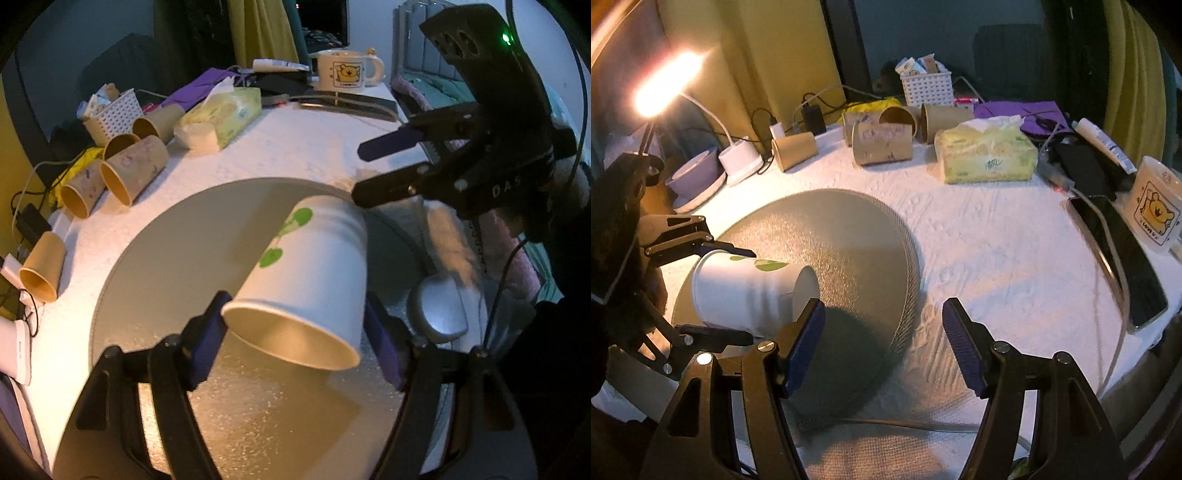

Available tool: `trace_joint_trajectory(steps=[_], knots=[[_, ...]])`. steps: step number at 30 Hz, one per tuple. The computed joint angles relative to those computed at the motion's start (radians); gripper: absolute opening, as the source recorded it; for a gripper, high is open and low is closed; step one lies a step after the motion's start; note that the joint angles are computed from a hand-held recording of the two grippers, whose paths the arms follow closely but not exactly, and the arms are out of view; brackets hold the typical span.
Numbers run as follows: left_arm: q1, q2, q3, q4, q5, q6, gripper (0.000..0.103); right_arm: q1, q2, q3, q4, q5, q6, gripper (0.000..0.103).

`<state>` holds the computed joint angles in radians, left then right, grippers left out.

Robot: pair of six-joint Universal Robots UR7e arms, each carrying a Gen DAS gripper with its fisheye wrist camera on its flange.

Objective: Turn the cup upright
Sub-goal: 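Carry the white cup over the grey mat and rotate it rim-up with the right gripper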

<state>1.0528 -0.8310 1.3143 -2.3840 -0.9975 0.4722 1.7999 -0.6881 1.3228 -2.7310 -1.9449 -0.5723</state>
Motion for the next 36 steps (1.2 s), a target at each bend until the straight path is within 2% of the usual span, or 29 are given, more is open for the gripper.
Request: trace_joint_trajectory(steps=[3,6,10,21,25,36], knots=[[0.001,-0.003,-0.002,0.018,-0.002,-0.020,0.076,0.001,0.003,0.001,0.008,-0.002,-0.013,0.069],[0.001,-0.012,0.010,0.016,-0.003,-0.033,0.086,0.004,0.006,0.000,0.015,-0.007,-0.023,0.069],[-0.001,-0.030,0.033,0.005,-0.002,-0.055,0.088,0.011,0.006,0.006,0.025,-0.013,-0.041,0.069],[-0.015,-0.117,0.149,-0.061,0.067,-0.173,0.090,0.046,-0.018,0.047,0.048,-0.037,-0.108,0.069],[-0.017,-0.150,0.202,-0.101,0.089,-0.224,0.090,0.066,-0.027,0.060,0.062,-0.047,-0.157,0.069],[-0.031,-0.247,0.350,-0.279,0.121,-0.346,0.090,0.113,0.026,-0.016,0.171,-0.087,-0.292,0.069]])
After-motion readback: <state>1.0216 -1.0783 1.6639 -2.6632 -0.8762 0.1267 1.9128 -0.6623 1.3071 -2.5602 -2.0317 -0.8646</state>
